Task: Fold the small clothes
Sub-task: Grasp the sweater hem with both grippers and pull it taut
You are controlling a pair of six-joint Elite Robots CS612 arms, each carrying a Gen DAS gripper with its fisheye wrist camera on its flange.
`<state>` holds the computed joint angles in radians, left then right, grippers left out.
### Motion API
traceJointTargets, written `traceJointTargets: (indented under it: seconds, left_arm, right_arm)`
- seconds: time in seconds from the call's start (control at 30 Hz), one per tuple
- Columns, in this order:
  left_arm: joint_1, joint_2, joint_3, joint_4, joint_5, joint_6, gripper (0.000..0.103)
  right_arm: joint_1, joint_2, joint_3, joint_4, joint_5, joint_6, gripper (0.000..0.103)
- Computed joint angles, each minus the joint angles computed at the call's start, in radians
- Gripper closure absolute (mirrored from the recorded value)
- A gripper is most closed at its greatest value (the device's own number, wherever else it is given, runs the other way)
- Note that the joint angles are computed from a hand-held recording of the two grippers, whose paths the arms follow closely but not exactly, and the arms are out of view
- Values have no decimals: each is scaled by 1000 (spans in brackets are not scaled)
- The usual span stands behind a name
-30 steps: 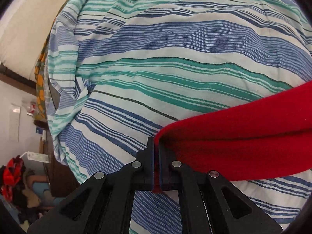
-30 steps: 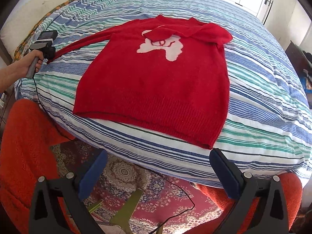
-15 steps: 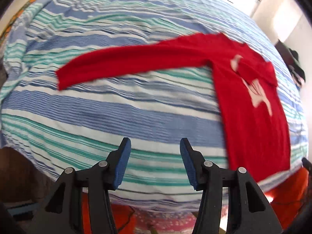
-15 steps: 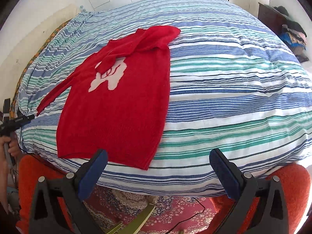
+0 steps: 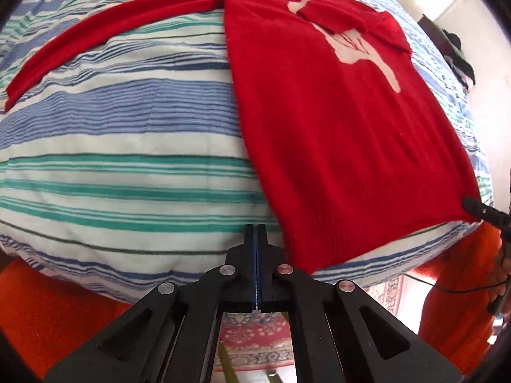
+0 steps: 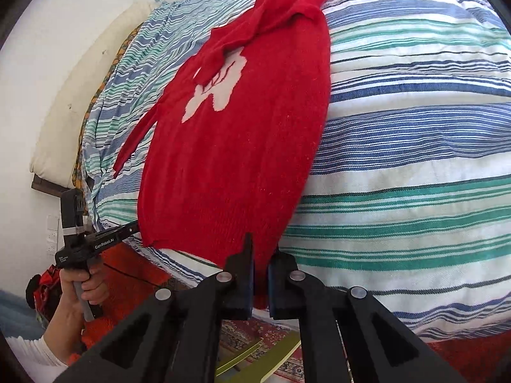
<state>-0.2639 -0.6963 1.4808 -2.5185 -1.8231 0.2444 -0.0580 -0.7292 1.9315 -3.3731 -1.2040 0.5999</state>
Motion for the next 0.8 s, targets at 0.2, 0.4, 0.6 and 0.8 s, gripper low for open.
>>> traceJointTargets:
  seconds: [0.2,0.4,0.6,0.8]
  left_arm:
    - [6,12,12,-35,-8,-50,103]
    - [51,24,3,-129,-220,-164,31]
    - [26,42,-36,-4,-250,-82,44]
    - [12,17,-7,7,-248,-17,102]
  right_arm:
    - [-7,9,9,65,-13,6,97]
    - [3,8,-1,26,-53,7,92]
    - [0,12,12,-11,-49,47,82]
    - [-4,26,0,-20,-14,15,97]
